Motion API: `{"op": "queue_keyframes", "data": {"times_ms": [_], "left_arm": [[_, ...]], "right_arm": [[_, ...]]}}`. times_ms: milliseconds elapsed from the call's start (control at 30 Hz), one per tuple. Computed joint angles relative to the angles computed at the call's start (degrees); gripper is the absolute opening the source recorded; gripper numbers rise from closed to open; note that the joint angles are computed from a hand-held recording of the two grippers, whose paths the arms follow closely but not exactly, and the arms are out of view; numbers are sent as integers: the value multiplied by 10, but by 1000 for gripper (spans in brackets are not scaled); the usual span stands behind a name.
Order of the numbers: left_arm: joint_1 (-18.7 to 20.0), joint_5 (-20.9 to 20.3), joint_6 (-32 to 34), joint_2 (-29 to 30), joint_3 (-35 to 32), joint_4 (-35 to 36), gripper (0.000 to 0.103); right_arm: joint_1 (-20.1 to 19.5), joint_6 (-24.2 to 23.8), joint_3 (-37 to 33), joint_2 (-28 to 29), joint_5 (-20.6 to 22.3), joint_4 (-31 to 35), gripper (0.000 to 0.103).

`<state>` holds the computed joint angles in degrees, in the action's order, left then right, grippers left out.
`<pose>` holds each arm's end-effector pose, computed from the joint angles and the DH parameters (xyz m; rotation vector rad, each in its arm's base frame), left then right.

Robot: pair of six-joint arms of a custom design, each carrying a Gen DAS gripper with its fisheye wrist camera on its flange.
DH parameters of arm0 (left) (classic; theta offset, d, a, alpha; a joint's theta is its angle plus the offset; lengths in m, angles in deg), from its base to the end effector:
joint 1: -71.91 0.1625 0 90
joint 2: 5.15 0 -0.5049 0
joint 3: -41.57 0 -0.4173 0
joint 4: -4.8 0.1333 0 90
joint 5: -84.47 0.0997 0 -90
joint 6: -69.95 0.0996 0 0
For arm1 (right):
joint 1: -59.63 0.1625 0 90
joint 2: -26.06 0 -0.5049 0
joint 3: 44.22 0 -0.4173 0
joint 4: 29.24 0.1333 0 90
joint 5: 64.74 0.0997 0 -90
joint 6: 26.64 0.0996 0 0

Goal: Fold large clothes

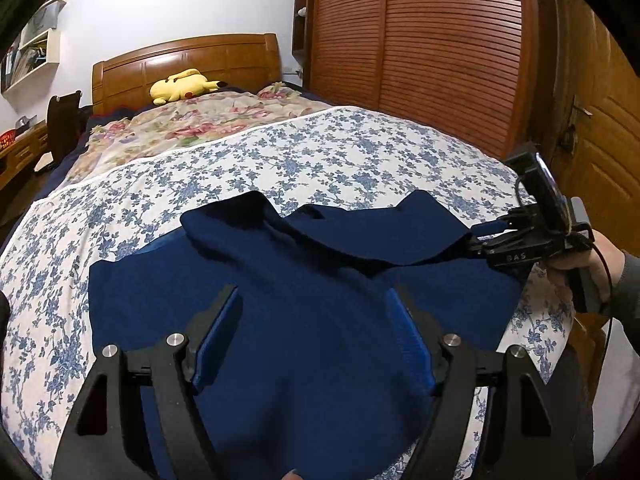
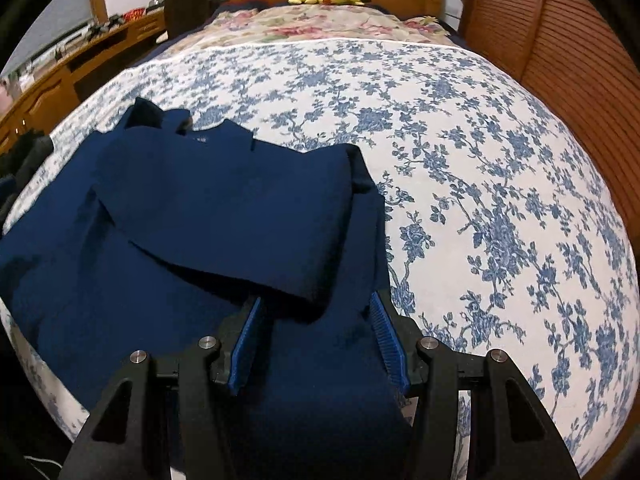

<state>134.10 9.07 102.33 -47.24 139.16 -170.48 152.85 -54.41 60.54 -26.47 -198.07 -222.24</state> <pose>-0.2077 -0.7333 0.1229 1.3124 2.4533 -0.7246 0.1032 -0.6772 0.2648 0.1807 -2.1432 0.8015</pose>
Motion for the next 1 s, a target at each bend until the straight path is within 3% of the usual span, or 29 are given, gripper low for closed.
{"op": "queue_keyframes", "data": {"times_ms": [167,200,233,267,333,533,700,867,1000], "left_arm": [[1,5,0,-1,2,0,75],[2,4,0,-3,3,0,75],[2,4,0,-4,4,1,75],[2,4,1,-5,5,1,75],[2,6,8,-8,9,-3,75],[6,4,8,-16,8,-4,75],[10,7,5,-15,2,-1,75],[12,13,2,-10,-7,8,75],[12,13,1,-7,-10,13,76]], "right_arm": [[4,-46,-37,25,-33,24,54],[5,-64,-44,30,-37,16,43],[6,-81,-50,35,-38,11,23],[7,-93,-55,36,-35,15,13],[12,-133,-66,45,-34,-8,5],[21,-184,-107,50,18,-51,4],[19,-212,-178,77,22,-51,4],[12,-197,-251,115,-6,-45,3],[-2,-143,-294,136,-48,-32,4]]}}
